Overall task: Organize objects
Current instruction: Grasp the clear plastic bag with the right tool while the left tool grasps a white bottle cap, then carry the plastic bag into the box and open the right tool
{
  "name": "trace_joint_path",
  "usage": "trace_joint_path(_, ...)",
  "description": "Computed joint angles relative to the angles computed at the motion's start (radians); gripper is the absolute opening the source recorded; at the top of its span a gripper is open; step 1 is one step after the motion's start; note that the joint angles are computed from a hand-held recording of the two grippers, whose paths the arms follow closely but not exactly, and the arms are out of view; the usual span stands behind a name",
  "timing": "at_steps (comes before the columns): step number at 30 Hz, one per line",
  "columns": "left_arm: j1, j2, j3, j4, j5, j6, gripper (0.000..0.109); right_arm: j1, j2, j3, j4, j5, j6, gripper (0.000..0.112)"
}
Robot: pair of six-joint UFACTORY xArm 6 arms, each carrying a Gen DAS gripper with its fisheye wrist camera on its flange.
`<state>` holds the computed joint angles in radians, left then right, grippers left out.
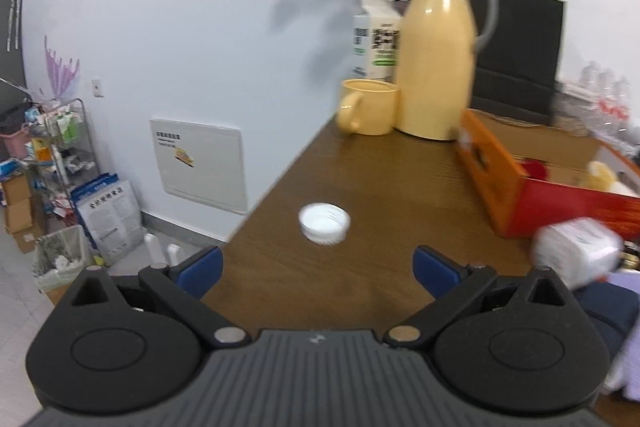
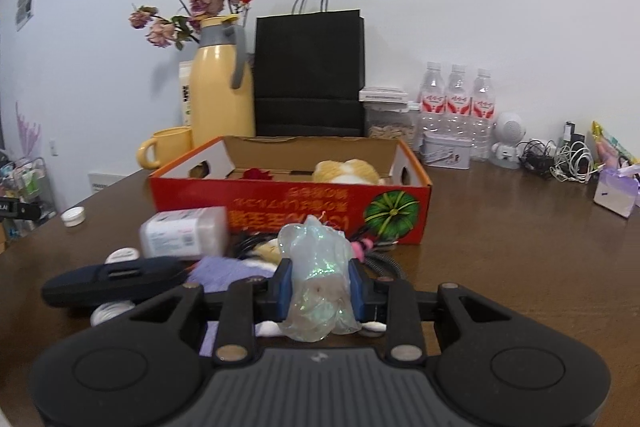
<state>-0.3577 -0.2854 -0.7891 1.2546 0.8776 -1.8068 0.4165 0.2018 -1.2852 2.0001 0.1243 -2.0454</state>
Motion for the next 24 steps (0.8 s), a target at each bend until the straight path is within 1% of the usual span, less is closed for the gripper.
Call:
trace_joint_path(4, 0.103, 0.069, -0.041, 0.0, -0.072, 0.041, 0.103, 0.003, 0.045, -0.057, -0.003, -0.028, 0.005, 0.027)
trace_joint_path(7, 0.151, 0.141, -0.093, -0.002, -0.101, 0.088, 0.103, 0.008, 0.074, -0.092, -0.021, -0.045, 0.02, 0.027)
trace_joint_path(9, 0.185, 0.182, -0.123, -0.012, -0.151, 0.12, 0.099, 0.012, 0.089, -0.108, -0.041, -0.055, 0.038, 0.027)
trace_joint_path(11, 0.211, 0.215, -0.148, -0.034, -0.191, 0.154, 0.087, 0.014, 0.103, -0.122, -0.067, -0.063, 0.062, 0.027)
trace_joint_path(12, 0.219, 0.23, -0.161, -0.05, -0.2, 0.171, 0.086, 0.015, 0.108, -0.127, -0.083, -0.064, 0.076, 0.027)
trace_joint_path(13, 0.225, 0.242, -0.172, -0.068, -0.204, 0.185, 0.081, 0.016, 0.114, -0.133, -0.093, -0.066, 0.084, 0.027)
trace_joint_path(14, 0.232, 0.249, -0.178, -0.079, -0.219, 0.193, 0.068, 0.016, 0.119, -0.137, -0.1, -0.066, 0.09, 0.027)
trace_joint_path(15, 0.238, 0.249, -0.175, -0.074, -0.237, 0.188, 0.062, 0.016, 0.123, -0.141, -0.111, -0.065, 0.1, 0.027)
trace_joint_path(16, 0.242, 0.243, -0.166, -0.059, -0.258, 0.173, 0.044, 0.017, 0.127, -0.143, -0.119, -0.065, 0.108, 0.027)
trace_joint_path(17, 0.238, 0.241, -0.166, -0.049, -0.254, 0.169, 0.041, 0.017, 0.13, -0.144, -0.129, -0.064, 0.117, 0.027)
trace_joint_path(20, 0.224, 0.238, -0.163, -0.021, -0.252, 0.161, 0.041, 0.016, 0.137, -0.147, -0.15, -0.059, 0.139, 0.027)
trace_joint_path(24, 0.194, 0.22, -0.159, 0.011, -0.23, 0.129, 0.041, 0.011, 0.133, -0.142, -0.143, -0.05, 0.134, 0.027)
